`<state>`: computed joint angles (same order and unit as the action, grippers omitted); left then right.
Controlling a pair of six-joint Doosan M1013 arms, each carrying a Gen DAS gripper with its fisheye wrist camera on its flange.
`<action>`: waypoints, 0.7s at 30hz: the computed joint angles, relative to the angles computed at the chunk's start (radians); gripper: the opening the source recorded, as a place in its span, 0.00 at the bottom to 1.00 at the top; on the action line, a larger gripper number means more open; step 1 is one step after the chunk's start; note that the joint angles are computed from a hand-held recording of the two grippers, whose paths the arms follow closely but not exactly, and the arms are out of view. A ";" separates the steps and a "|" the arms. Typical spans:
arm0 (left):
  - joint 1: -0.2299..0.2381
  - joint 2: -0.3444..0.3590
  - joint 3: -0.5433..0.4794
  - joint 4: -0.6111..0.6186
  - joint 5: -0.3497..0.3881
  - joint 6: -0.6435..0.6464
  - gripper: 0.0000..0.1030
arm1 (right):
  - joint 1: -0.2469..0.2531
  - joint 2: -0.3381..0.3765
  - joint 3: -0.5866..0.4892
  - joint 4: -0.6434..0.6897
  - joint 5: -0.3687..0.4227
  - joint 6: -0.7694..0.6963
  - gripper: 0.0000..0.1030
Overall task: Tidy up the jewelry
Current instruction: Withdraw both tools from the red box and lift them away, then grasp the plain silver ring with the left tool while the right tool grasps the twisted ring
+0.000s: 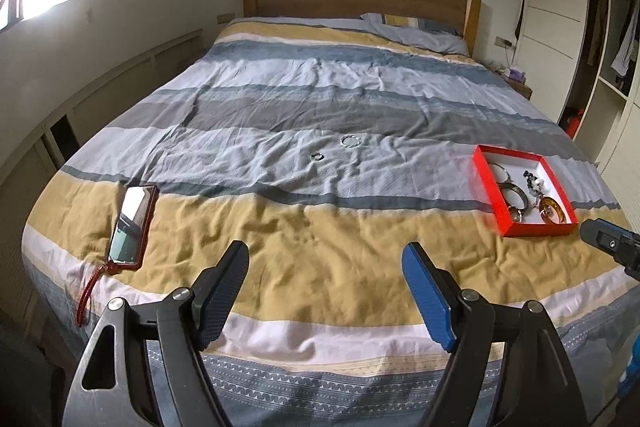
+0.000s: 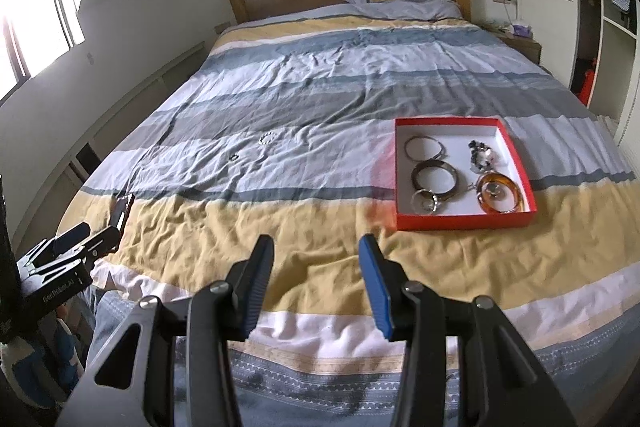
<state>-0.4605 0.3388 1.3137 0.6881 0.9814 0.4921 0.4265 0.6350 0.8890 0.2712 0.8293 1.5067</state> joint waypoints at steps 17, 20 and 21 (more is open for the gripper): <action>0.088 0.027 0.022 -0.078 -0.056 -0.006 0.79 | 0.012 0.146 -0.202 0.040 0.163 -0.053 0.41; 0.120 0.043 0.019 -0.137 -0.086 0.037 0.78 | 0.017 0.218 -0.317 0.044 0.231 -0.060 0.41; 0.128 0.050 0.014 -0.150 -0.088 0.055 0.76 | 0.018 0.238 -0.350 0.045 0.249 -0.061 0.41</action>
<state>-0.3326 0.3891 1.3277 0.5385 0.8930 0.5468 0.4442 0.8728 0.5392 0.3163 1.0783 1.4462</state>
